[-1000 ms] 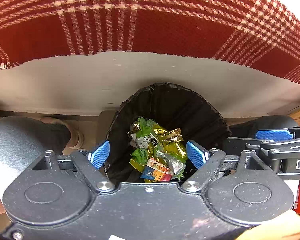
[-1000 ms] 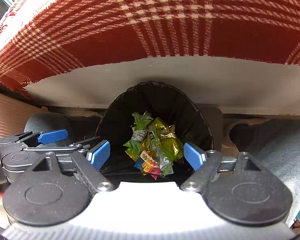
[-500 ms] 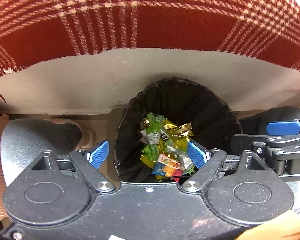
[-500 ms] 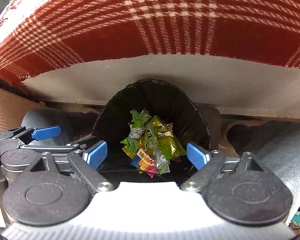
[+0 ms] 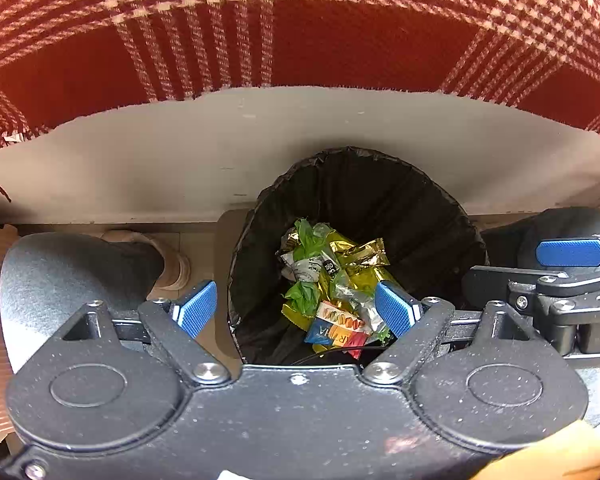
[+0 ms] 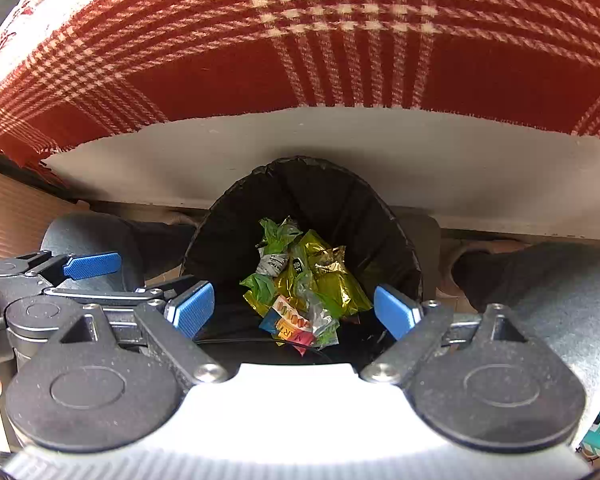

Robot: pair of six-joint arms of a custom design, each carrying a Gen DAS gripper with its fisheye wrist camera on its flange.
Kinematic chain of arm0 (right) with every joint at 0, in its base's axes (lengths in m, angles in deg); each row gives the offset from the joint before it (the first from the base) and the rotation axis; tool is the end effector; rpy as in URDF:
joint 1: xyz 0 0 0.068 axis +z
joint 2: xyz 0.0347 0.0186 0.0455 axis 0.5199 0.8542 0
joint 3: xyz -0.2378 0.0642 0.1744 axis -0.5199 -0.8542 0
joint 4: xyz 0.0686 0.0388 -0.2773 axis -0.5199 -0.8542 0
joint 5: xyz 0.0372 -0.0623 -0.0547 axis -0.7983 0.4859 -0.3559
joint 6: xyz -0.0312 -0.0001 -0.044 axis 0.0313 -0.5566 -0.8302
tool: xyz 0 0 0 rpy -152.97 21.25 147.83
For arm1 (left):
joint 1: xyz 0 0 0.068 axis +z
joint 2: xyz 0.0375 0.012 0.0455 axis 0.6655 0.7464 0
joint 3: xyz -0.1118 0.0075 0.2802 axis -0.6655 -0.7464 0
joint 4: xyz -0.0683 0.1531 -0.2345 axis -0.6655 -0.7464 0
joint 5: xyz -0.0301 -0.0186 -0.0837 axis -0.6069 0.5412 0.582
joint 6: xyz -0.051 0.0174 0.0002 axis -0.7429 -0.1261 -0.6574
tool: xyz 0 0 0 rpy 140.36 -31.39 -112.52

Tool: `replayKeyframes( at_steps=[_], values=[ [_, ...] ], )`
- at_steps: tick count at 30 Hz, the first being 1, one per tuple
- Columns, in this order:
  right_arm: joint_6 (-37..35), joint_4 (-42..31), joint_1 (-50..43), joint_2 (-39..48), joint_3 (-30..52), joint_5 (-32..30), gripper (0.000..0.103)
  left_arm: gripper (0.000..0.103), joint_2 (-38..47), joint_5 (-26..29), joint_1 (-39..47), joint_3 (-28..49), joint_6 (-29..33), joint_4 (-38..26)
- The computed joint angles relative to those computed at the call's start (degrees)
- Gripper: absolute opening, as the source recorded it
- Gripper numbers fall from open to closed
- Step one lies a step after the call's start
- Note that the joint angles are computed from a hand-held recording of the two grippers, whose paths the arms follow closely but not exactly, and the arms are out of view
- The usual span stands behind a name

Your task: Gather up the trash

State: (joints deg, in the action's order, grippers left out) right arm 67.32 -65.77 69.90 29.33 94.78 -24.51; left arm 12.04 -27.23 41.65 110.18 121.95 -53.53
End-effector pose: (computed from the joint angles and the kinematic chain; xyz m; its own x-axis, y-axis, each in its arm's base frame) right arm 0.1619 0.1270 0.1986 -0.8376 0.5182 -0.1730 0.4536 0.8361 0.3085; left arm 0.2629 -0.0058 0.1801 -0.7816 0.5852 -0.2159 0.6043 0.7962 -0.0295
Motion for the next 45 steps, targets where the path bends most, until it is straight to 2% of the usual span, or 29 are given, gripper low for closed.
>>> replayKeyframes(
  at_steps=[45],
  values=[
    [-0.6,1.0,-0.2,0.4,-0.2,-0.5,0.093,0.086,0.9,-0.9,-0.3,-0.6,-0.8,0.4]
  ],
)
